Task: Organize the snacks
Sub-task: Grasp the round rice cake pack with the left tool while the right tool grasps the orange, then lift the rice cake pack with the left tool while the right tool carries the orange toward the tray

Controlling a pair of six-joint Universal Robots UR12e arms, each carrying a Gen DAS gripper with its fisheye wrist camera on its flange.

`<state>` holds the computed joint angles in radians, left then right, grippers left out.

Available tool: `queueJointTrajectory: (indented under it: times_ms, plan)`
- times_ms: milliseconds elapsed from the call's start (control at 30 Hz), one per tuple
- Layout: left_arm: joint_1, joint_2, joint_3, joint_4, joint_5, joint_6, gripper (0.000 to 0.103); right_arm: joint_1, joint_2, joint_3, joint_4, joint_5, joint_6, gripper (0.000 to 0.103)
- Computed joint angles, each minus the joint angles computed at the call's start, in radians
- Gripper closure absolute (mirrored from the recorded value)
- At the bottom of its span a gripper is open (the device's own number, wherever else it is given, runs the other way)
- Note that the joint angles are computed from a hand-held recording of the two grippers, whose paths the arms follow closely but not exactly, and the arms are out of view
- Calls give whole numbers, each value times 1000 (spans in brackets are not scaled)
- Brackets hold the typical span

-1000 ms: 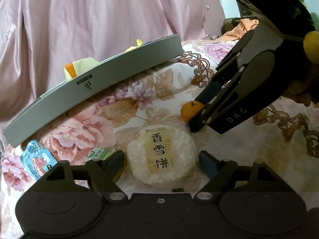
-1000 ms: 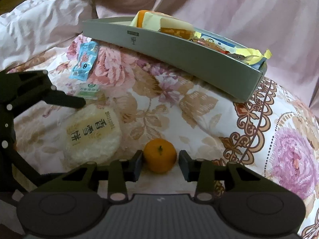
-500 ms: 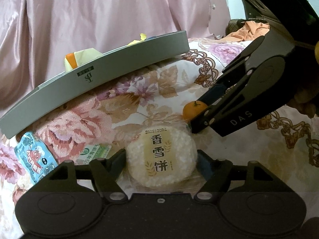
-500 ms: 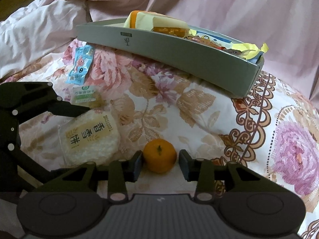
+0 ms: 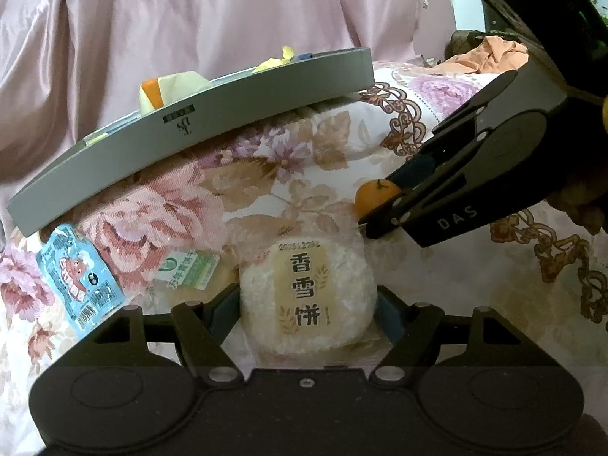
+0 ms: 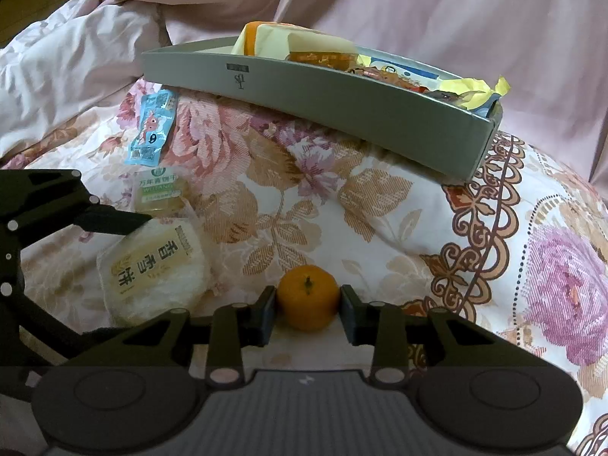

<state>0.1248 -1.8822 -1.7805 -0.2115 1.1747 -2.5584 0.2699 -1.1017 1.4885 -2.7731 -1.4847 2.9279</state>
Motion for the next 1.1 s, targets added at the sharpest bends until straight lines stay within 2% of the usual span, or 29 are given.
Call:
queueJointTrajectory:
  times_ms: [333, 500, 700, 867, 1100]
  plan:
    - [4, -2, -2, 6, -14, -8, 28, 2, 2, 2, -17, 2, -5, 65]
    - [5, 0, -10, 41, -13, -37, 28, 8, 1, 3, -25, -14, -33, 65]
    - [13, 6, -29, 114, -22, -87, 28, 16, -7, 16, -78, -22, -79, 65]
    - [24, 17, -45, 185, -10, -167, 28, 13, -10, 23, -115, -9, -83, 65]
    - [31, 27, -50, 295, 21, -284, 28, -1, -17, 47, -234, 78, -70, 65]
